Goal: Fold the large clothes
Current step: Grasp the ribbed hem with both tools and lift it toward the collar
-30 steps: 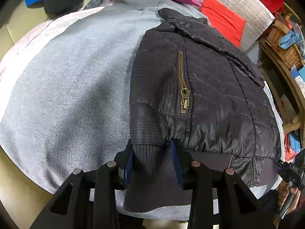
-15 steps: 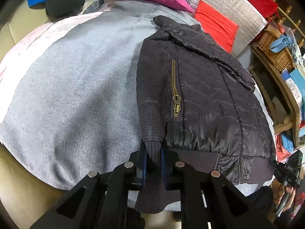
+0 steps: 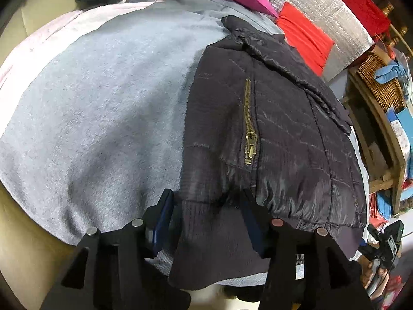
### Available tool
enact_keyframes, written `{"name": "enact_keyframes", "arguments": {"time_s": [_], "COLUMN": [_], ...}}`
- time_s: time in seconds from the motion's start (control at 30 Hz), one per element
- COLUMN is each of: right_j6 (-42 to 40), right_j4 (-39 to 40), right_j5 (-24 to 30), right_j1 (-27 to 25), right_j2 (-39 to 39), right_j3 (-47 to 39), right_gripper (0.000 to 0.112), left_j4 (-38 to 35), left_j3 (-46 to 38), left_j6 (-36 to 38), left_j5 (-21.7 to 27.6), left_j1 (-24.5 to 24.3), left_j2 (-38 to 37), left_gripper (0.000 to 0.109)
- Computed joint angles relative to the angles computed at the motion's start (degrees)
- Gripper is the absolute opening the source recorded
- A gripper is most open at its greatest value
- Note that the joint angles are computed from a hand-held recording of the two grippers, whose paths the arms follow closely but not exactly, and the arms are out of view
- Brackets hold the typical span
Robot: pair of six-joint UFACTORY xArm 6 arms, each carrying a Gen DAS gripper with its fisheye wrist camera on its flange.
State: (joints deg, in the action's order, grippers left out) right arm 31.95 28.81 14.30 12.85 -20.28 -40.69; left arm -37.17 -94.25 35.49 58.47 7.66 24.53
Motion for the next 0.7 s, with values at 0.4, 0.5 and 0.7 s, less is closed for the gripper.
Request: {"name": "enact_keyframes", "arguments": {"time_s": [0.4,0.5,0.7], "right_j6": [-1.22,-3.52,-6.28], "right_j4": [0.88,4.14,9.51], "right_j5": [2.12,-0.93,-2.64], "right_j1": [0.00,0.93,2.98], "right_j2": [1.32,-1.26,-5.14], "right_j3": [-1.95,-0.27,2.95], "right_gripper": [0.011,0.010,0.010], "left_j4": [-2.60,-4.17,-5.95], "left_j3": [2.55,3.64,3.32], "left_j6": [4.77,7.15,8.24], "left_j5": [0.21,1.12,4.56], "left_j1": [-0.10,0.53,2.34], "left_j2": [-4.00,-6.01,-6.30], "left_gripper": [0.017,0.017,0.017]}}
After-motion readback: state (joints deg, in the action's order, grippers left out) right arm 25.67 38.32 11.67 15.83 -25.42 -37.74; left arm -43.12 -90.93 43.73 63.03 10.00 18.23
